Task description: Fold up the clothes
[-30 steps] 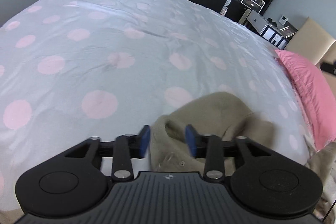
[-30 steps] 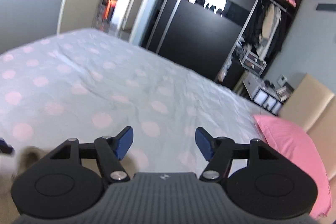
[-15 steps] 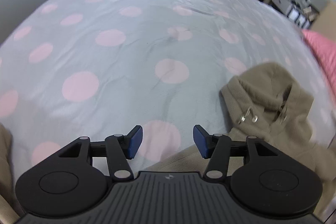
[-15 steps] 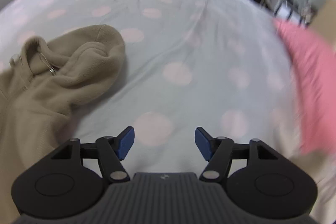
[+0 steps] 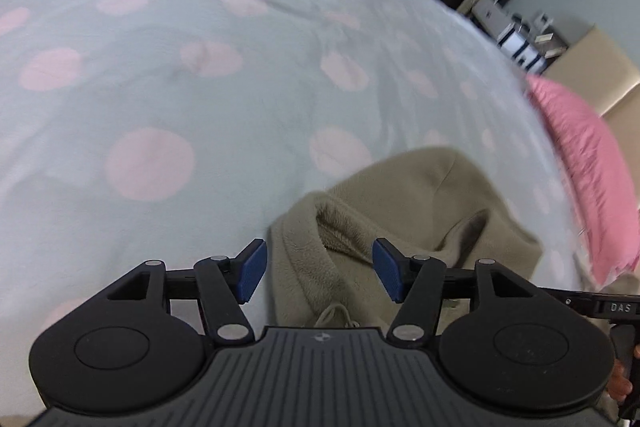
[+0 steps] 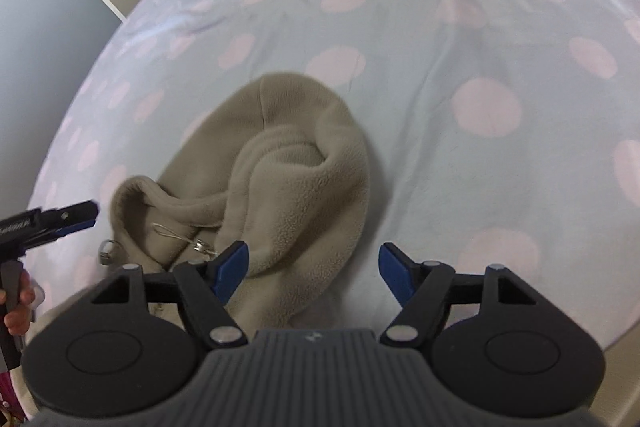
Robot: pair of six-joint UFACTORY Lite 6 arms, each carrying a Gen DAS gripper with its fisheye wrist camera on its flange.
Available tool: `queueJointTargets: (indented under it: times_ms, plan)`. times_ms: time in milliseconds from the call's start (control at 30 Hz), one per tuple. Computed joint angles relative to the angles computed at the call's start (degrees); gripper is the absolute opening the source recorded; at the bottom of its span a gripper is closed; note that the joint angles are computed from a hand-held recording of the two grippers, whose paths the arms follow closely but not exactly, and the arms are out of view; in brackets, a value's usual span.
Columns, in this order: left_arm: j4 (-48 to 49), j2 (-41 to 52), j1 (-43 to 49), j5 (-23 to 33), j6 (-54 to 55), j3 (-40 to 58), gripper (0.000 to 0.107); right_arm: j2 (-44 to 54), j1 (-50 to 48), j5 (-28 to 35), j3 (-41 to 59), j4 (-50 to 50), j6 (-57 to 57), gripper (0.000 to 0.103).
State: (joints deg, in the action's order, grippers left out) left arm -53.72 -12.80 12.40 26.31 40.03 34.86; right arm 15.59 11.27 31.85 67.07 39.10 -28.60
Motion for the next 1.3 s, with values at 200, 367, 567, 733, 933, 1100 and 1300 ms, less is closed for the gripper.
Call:
queueJointTargets:
  times_ms: [200,367,567,733,933,1100,1300]
  plan:
    - [-9.6,12.0,-4.73,-6.79,7.86,3.09,0.054,10.48,0.33,-3.35,6.16,1.6,2.51,0.075]
    - [-18.22,15.19,-8.15,-11.06,15.99,3.12,0.049,17.12,2.36,-5.92,9.58,2.61,1.98,0.065]
    - [-12.79,12.49,-11.96,-16.39,12.49,1.29,0.015,17.78,6.31,-9.96,9.53,0.48,0.41,0.027]
    - [-6.48,5.66,-11.8,-17.01,6.33,-1.81,0.01,13.37,11.84,-13.93,8.48,-20.27,15.9,0.02]
    - [0.54,-11.27,-5.99,-12.59,3.49,-4.77,0.008,6.58,17.68,-18.07,10.02,-44.83,35.16,0.018]
    - [1.43,-18.43,-3.18,-14.02,3.32,-6.93,0.008,5.09,22.81,-23.49,12.58,-74.81,58.46,0.018]
    - [10.15,-6.52,4.68,-1.57,1.22,-1.96,0.026,13.09,26.95,-12.31,15.59,-99.6,81.73,0.049]
